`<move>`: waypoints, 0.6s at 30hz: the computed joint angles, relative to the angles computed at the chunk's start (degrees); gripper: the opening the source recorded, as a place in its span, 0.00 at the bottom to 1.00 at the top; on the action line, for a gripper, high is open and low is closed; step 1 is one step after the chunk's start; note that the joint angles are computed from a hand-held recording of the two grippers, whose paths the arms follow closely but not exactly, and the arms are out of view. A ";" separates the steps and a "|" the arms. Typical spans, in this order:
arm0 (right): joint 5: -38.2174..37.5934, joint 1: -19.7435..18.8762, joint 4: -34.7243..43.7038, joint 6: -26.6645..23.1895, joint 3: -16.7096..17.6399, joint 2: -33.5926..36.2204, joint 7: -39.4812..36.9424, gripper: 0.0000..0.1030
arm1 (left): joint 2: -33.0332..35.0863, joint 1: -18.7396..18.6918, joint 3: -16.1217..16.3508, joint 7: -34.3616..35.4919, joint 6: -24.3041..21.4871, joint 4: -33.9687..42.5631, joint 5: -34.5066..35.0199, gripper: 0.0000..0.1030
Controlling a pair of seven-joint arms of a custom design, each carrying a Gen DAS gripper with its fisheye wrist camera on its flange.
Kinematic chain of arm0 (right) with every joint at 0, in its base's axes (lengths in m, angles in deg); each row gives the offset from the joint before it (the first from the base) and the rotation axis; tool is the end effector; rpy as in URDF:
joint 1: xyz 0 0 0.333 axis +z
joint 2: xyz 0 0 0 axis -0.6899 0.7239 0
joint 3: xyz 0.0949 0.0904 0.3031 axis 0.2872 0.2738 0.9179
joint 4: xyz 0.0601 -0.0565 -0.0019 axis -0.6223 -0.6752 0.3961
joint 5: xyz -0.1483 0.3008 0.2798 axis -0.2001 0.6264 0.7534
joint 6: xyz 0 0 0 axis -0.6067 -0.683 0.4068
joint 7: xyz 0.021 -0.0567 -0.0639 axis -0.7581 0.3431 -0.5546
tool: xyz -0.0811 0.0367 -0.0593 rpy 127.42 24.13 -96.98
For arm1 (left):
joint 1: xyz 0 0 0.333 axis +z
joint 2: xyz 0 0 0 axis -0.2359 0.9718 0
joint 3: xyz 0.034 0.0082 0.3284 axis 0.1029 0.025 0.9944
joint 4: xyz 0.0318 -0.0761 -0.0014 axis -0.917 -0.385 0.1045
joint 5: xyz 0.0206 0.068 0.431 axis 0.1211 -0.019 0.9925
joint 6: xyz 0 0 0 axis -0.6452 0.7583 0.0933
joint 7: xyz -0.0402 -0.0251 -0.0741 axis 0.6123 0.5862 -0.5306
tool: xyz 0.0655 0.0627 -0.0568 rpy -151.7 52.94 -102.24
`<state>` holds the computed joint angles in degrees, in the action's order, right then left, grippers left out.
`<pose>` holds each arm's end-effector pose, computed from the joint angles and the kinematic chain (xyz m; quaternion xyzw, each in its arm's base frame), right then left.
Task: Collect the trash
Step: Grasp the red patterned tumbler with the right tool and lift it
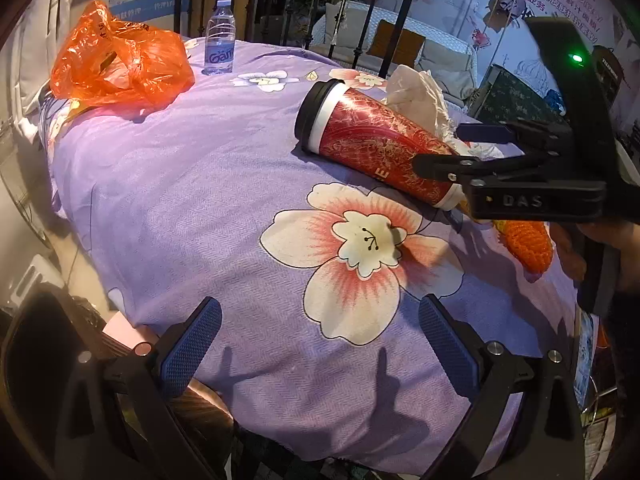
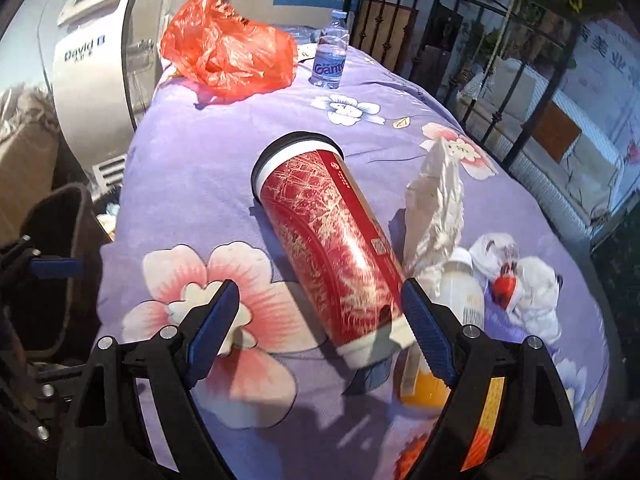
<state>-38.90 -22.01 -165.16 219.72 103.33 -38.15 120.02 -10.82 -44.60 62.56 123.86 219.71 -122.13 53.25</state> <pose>0.4277 0.3326 0.4989 -0.6610 0.6717 -0.2910 0.1651 0.3993 -0.4502 0.4890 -0.3789 0.8652 -0.3256 0.0429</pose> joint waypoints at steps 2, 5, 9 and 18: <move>-0.16 -0.14 3.71 -2.86 -0.63 4.14 -4.12 0.80 | 0.36 0.13 0.34 0.82 -1.02 0.44 -1.12 0.94; 0.61 0.58 8.33 -5.98 -2.54 9.32 -8.54 0.80 | 0.87 0.29 0.34 2.47 -1.64 0.86 -2.88 0.94; 1.86 2.57 13.74 -11.37 -5.15 15.23 -15.08 0.79 | 1.80 0.65 -0.36 3.52 -1.73 1.54 -1.03 0.94; -2.38 5.99 14.19 -13.09 -7.54 16.51 -14.73 0.74 | 3.60 1.63 -1.19 3.34 -3.01 2.87 0.70 0.94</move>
<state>-41.28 -16.01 -150.97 206.62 95.79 -21.64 105.29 -7.22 -42.97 61.37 127.20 216.70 -119.25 53.95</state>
